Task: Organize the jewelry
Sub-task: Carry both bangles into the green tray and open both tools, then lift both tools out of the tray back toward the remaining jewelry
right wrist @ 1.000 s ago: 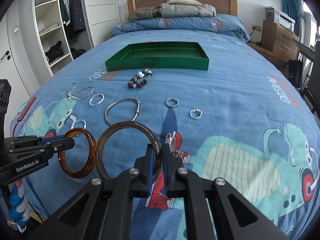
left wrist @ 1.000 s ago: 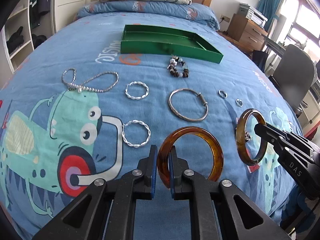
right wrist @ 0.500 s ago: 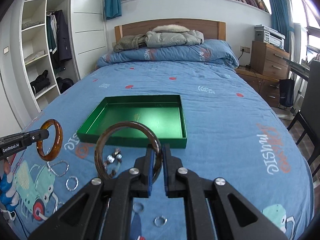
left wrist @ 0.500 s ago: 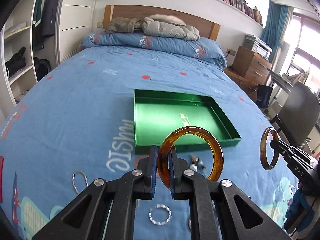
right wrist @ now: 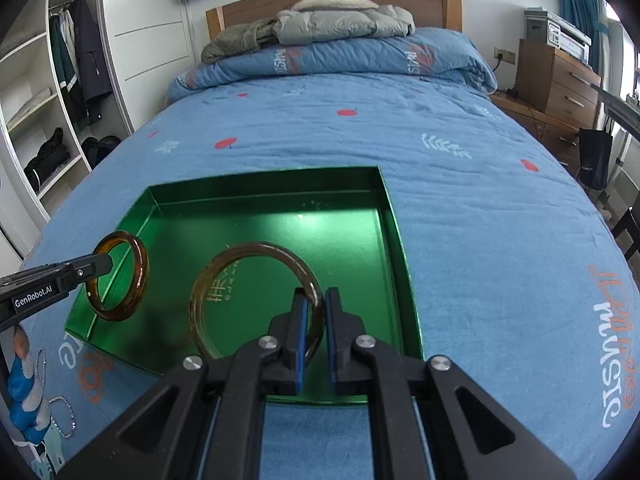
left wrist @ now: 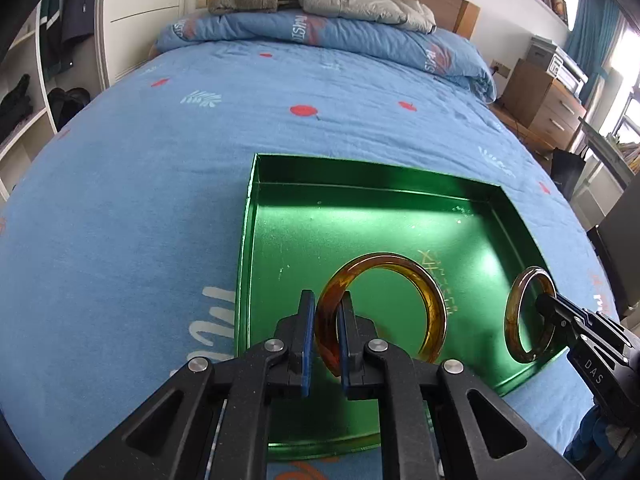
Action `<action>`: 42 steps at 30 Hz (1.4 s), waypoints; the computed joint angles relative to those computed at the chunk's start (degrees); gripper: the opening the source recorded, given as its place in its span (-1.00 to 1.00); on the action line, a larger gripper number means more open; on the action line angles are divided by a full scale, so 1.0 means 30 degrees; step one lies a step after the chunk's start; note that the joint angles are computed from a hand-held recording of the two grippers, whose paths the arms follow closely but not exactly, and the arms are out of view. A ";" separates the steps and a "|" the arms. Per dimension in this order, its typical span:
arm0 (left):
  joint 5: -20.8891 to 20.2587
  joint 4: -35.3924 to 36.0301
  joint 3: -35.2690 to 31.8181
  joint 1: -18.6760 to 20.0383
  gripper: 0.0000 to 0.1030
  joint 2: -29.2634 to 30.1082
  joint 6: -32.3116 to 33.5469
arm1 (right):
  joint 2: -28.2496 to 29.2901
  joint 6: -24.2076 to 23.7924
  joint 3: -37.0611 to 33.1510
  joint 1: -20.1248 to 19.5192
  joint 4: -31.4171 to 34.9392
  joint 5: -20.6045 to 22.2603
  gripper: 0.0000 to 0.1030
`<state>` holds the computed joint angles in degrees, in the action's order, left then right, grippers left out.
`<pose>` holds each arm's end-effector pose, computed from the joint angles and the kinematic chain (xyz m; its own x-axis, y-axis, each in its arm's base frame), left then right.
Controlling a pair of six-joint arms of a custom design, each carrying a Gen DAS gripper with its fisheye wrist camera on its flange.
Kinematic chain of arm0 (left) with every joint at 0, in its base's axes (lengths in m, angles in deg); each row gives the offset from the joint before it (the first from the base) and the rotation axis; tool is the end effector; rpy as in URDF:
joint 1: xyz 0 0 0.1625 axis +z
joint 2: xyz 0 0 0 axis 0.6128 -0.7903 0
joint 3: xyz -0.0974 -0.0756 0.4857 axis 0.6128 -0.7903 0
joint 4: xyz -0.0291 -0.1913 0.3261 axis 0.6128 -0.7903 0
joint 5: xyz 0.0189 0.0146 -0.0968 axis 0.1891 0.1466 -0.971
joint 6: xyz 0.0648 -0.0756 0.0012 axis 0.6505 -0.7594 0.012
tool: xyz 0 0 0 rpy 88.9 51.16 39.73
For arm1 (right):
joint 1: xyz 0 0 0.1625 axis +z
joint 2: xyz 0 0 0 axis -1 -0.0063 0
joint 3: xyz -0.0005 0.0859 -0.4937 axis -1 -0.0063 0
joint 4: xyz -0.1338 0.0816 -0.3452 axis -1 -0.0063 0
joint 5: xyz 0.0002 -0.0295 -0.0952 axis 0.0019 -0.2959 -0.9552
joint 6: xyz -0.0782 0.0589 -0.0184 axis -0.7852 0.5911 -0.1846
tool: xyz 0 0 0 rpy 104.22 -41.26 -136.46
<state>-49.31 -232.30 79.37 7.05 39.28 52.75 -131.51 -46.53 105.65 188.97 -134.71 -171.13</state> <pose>-0.3830 -0.6551 0.1204 -0.7649 0.3282 -0.5543 0.5490 0.7822 -0.2945 0.1714 -0.6366 0.3155 -0.7455 0.2134 0.6315 -0.3438 0.6885 -0.6385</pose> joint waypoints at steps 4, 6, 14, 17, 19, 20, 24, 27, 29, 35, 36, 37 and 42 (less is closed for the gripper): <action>0.0256 0.0517 -0.0585 0.0334 -0.79 0.0480 0.0227 | 0.0397 0.0363 -0.0622 -0.0527 0.1495 -0.0657 -0.85; 0.0310 0.0298 -0.0569 0.0481 -0.79 0.0572 0.0474 | 0.0544 0.0285 -0.0738 -0.0664 0.1710 -0.0934 -0.85; 0.0247 0.0070 -0.0550 0.0567 -0.79 0.0556 0.1901 | 0.0927 0.0291 -0.1251 -0.0373 0.2040 -0.2271 -0.82; -0.0270 0.0261 -0.0611 0.0646 -0.78 0.0434 0.2134 | 0.1069 0.0675 -0.1345 -0.0206 0.2071 -0.3024 -0.78; -0.0890 0.0090 -0.0599 0.0735 -0.51 0.0240 0.2189 | 0.1151 0.1052 -0.1505 -0.0037 0.2421 -0.3752 -0.65; -0.1017 -0.0004 -0.0599 0.0718 -0.35 0.0137 0.2177 | 0.1114 0.1318 -0.1571 0.0036 0.2777 -0.3909 -0.56; -0.1373 -0.0842 -0.0191 0.0295 0.01 -0.0663 0.2465 | 0.0784 0.1461 -0.1550 0.0716 0.2805 -0.4277 -0.38; -0.1039 -0.1194 0.0451 -0.0309 0.08 -0.1716 0.2593 | 0.0249 0.1053 -0.1223 0.1591 0.2327 -0.4553 -0.30; -0.0690 -0.1560 0.1113 -0.0792 0.08 -0.2635 0.2491 | -0.0348 0.1141 -0.0671 0.2251 0.1945 -0.4494 -0.26; 0.1475 -0.2451 0.3408 -0.2456 0.08 -0.5874 0.2068 | -0.2388 0.0875 0.1843 0.4799 0.0311 -0.4918 -0.21; 0.1776 -0.2081 0.3662 -0.2707 0.08 -0.6432 0.1812 | -0.2690 0.0724 0.2281 0.5315 -0.0023 -0.5164 -0.19; 0.2039 -0.1766 0.3956 -0.2953 0.11 -0.6995 0.1528 | -0.3006 0.0642 0.2675 0.5832 -0.0215 -0.5338 -0.17; 0.3581 -0.1505 0.6140 -0.4219 0.34 -0.9556 -0.0146 | -0.4231 0.0623 0.5016 0.8340 -0.1578 -0.6656 -0.03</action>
<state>-38.56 -236.82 97.79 -5.60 10.61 52.31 -144.20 -44.66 120.70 213.99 -139.44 -191.10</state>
